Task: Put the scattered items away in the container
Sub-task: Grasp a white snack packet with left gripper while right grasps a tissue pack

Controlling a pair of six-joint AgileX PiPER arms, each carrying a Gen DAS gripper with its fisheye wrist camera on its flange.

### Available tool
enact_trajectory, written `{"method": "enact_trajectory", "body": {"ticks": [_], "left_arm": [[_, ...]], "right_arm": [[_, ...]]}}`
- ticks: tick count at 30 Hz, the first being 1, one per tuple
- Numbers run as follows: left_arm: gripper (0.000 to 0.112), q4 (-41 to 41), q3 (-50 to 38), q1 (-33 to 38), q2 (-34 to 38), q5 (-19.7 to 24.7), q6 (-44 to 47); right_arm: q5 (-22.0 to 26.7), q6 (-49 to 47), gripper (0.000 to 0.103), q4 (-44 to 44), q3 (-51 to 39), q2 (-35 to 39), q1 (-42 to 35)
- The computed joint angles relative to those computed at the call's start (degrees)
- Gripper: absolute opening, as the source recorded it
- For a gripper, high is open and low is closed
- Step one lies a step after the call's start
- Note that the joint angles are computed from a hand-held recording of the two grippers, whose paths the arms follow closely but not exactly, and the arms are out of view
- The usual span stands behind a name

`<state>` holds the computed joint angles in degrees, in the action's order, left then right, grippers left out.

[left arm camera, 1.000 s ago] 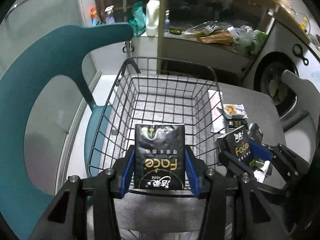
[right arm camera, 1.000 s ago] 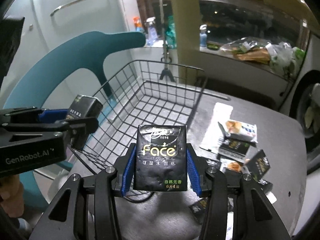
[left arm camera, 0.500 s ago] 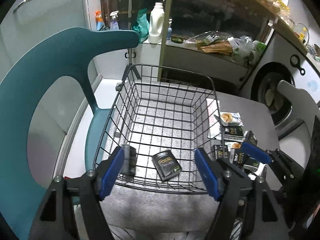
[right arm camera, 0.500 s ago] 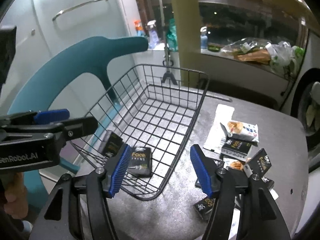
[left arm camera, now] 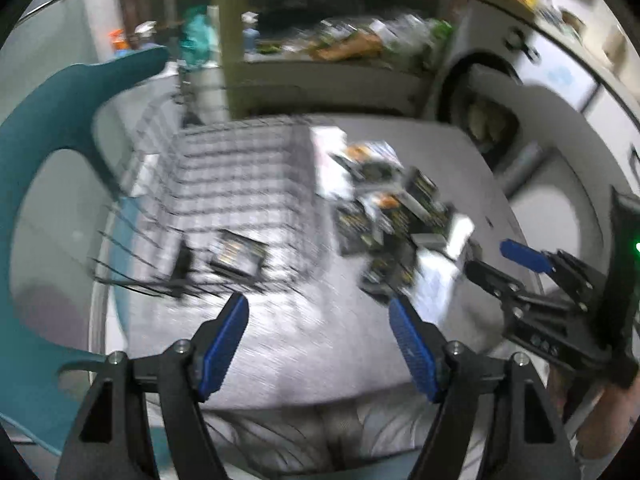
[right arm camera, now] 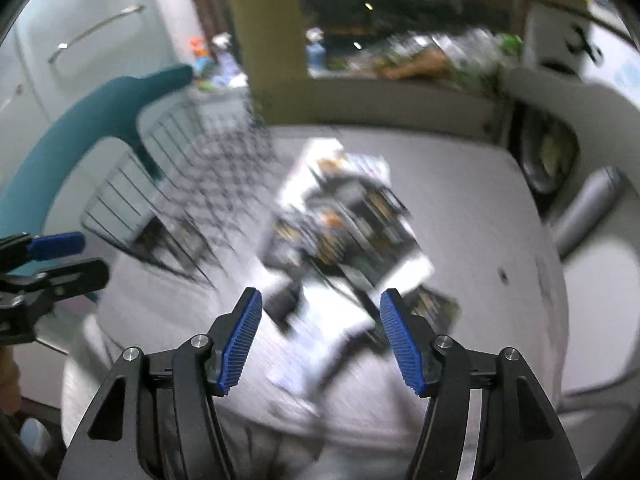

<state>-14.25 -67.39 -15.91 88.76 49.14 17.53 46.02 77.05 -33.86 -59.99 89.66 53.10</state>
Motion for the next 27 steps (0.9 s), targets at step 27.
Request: {"method": "enact_trajectory", "body": {"ticks": [27], "left_arm": [[0.041, 2.44, -3.74, -18.40, 21.35, -9.73, -4.37]], "right_arm": [[-14.86, 7.41, 0.062, 1.39, 20.26, -3.77, -8.71]]}}
